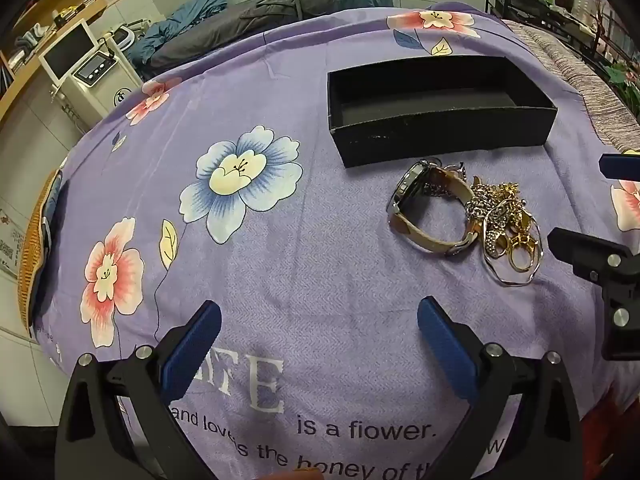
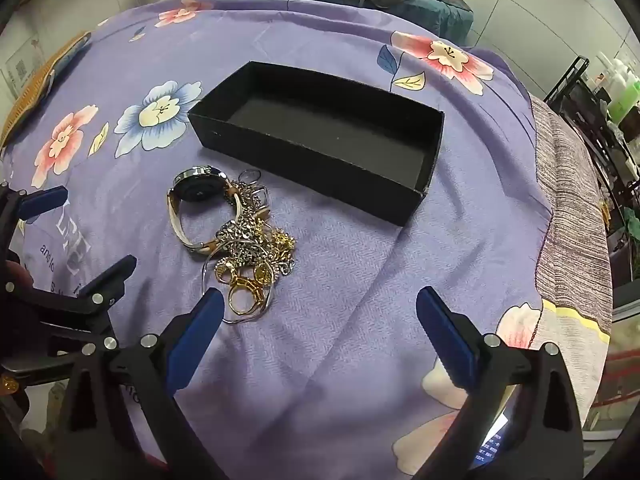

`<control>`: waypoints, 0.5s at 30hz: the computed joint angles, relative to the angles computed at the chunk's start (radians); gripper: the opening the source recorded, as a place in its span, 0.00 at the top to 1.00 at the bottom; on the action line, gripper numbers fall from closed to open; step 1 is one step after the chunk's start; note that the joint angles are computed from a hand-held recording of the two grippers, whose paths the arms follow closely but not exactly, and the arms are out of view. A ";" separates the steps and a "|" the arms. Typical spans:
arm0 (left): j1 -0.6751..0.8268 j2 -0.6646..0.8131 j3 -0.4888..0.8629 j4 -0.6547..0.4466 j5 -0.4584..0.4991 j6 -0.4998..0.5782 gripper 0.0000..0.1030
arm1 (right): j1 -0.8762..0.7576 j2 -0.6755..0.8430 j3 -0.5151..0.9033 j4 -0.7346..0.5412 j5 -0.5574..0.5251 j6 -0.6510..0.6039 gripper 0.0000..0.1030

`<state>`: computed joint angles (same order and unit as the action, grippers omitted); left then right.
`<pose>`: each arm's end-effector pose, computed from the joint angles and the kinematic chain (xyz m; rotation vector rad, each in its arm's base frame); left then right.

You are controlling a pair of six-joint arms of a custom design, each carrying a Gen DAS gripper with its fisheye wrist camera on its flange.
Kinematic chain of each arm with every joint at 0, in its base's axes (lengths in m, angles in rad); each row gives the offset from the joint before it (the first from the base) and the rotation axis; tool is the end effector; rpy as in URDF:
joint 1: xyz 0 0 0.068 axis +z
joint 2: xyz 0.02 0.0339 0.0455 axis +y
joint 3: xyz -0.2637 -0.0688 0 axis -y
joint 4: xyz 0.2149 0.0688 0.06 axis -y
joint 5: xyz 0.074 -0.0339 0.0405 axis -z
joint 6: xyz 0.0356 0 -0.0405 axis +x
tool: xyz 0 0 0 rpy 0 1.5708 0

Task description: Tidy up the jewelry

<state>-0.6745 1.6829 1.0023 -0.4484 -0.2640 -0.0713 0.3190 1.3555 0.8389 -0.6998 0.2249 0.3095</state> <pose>0.2406 -0.1805 0.1890 0.7076 2.5391 0.1102 0.2094 0.0608 0.2152 0.0423 2.7334 -0.1422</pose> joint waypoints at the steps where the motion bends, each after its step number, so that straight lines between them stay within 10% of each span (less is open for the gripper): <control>1: -0.001 0.000 0.001 0.001 0.000 -0.001 0.06 | 0.002 0.003 0.002 -0.002 -0.006 0.001 0.07; 15: -0.005 -0.002 -0.002 -0.001 -0.005 -0.006 0.06 | -0.019 -0.029 -0.014 0.001 -0.013 -0.017 0.07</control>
